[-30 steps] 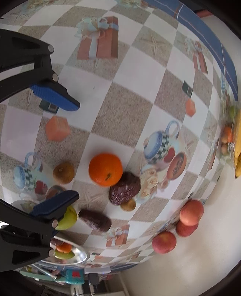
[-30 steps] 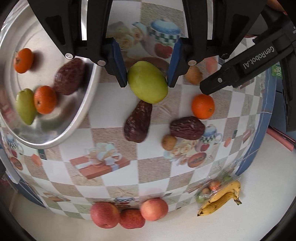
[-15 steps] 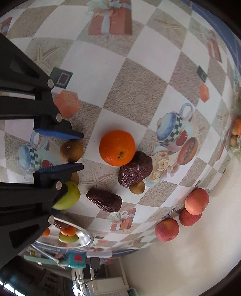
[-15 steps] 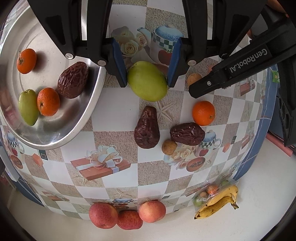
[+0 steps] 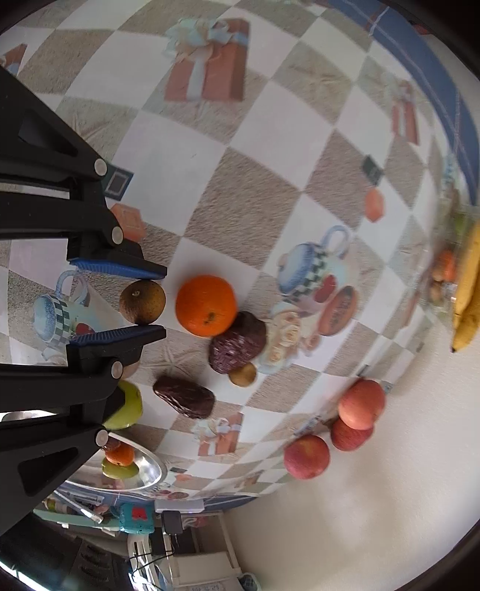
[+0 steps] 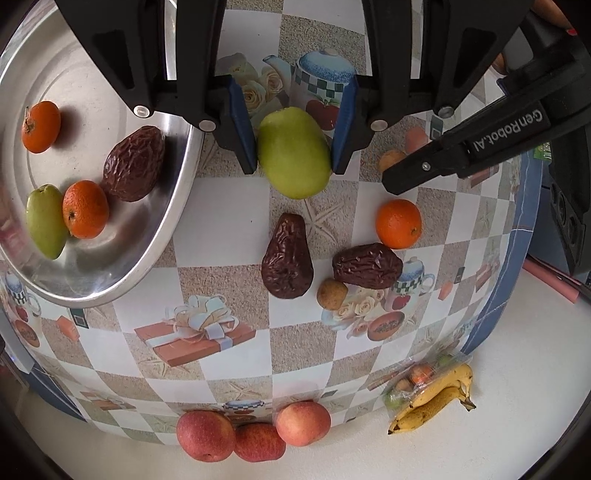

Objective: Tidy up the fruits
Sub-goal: 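Grasp another green pear with the right tool while the left tool grasps a brown kiwi, then carry the green pear in the right tool over the bowl while the left tool carries the kiwi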

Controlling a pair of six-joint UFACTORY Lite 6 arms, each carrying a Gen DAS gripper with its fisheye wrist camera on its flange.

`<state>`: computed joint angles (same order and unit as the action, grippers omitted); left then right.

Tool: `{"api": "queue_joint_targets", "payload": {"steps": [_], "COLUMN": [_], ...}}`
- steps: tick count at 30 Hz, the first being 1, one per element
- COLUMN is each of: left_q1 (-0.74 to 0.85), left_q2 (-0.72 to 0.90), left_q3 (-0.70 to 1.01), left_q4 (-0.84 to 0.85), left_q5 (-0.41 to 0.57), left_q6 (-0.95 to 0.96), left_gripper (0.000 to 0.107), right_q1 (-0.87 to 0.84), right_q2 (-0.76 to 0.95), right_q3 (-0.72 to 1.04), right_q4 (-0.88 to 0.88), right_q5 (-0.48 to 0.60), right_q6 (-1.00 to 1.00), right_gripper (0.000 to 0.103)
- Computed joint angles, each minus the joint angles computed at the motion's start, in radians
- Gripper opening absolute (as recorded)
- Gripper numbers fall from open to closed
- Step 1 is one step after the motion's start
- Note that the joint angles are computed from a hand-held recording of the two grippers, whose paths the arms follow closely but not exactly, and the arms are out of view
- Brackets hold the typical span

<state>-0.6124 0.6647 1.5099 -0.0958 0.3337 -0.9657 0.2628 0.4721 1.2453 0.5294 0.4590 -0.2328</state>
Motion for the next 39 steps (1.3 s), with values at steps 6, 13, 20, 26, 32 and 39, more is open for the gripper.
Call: {"api": "queue_joint_targets", "payload": {"steps": [6, 13, 20, 26, 32, 39], "left_q1": [-0.009, -0.032, -0.069, -0.126, -0.199, -0.257], "left_q2": [-0.027, 0.014, 0.048, 0.119, 0.237, 0.375], "left_q3": [-0.002, 0.053, 0.12, 0.25, 0.457, 0.701], "left_q4": [0.076, 0.033, 0.008, -0.048, -0.089, -0.133], "left_q5": [-0.001, 0.013, 0.02, 0.039, 0.104, 0.201], "left_q6": [-0.052, -0.003, 0.055, 0.174, 0.284, 0.391], "left_gripper": [0.027, 0.027, 0.027, 0.027, 0.027, 0.029], "right_q1": [-0.017, -0.018, -0.051, -0.139, -0.263, -0.379], "right_q2": [-0.079, -0.11, -0.139, -0.176, -0.229, -0.268], "right_q3": [-0.035, -0.05, -0.074, -0.103, -0.143, -0.163], "right_q4": [0.06, 0.022, -0.014, -0.013, -0.176, -0.197], "right_q5": [-0.012, -0.017, -0.02, -0.013, -0.022, -0.004], "right_q6": [-0.06, -0.017, 0.013, -0.002, 0.144, 0.136], "right_gripper": [0.043, 0.043, 0.043, 0.043, 0.043, 0.043]}}
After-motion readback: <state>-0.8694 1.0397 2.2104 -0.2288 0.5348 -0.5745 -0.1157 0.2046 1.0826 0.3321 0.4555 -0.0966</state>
